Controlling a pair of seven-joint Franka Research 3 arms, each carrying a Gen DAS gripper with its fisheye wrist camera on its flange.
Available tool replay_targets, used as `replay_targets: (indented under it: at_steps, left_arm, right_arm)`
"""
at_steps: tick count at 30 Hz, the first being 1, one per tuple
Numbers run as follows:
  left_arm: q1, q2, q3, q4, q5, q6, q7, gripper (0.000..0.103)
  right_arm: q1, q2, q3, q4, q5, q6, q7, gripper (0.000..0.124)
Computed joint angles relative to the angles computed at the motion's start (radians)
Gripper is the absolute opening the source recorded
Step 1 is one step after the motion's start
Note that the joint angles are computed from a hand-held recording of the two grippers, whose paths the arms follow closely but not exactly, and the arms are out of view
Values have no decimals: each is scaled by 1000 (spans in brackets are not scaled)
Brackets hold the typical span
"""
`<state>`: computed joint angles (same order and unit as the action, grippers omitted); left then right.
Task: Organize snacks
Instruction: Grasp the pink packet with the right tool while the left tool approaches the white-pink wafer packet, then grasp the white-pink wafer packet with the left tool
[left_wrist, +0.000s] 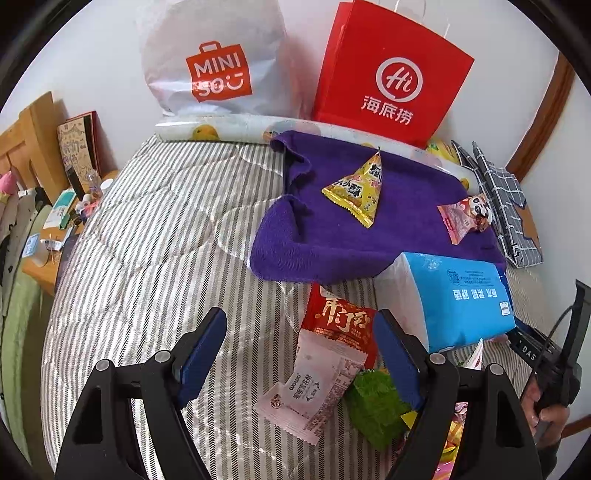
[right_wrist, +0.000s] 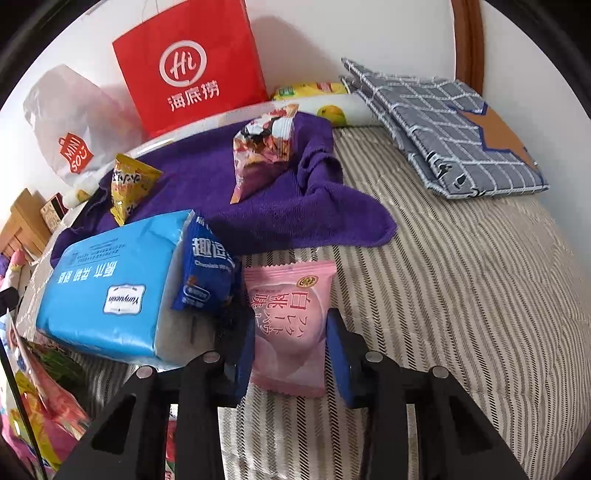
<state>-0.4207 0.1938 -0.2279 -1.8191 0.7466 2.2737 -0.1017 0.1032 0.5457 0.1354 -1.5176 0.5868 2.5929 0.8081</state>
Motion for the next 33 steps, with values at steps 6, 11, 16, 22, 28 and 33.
replay_targets:
  at_steps: [6, 11, 16, 22, 28, 33]
  left_arm:
    - [2, -1, -1, -15, -7, 24, 8, 81]
    - [6, 0, 1, -27, -6, 51, 8, 81]
    - [2, 1, -2, -27, -13, 36, 41, 81]
    - [6, 7, -7, -39, -52, 33, 108, 81]
    - [25, 10, -5, -96, -104, 135, 134, 81]
    - [-1, 40, -4, -58, -75, 78, 169, 81]
  right_arm:
    - [-27, -67, -7, -70, 1, -17, -61, 34]
    - [-11, -60, -29, -70, -18, -29, -55, 36]
    - [-17, -49, 0, -94, 34, 62, -90, 39]
    - [-3, -48, -6, -104, 3, 102, -80, 40]
    - [2, -49, -9, -108, -15, 113, -71, 40]
    - [0, -49, -6, -108, -20, 115, -68, 40]
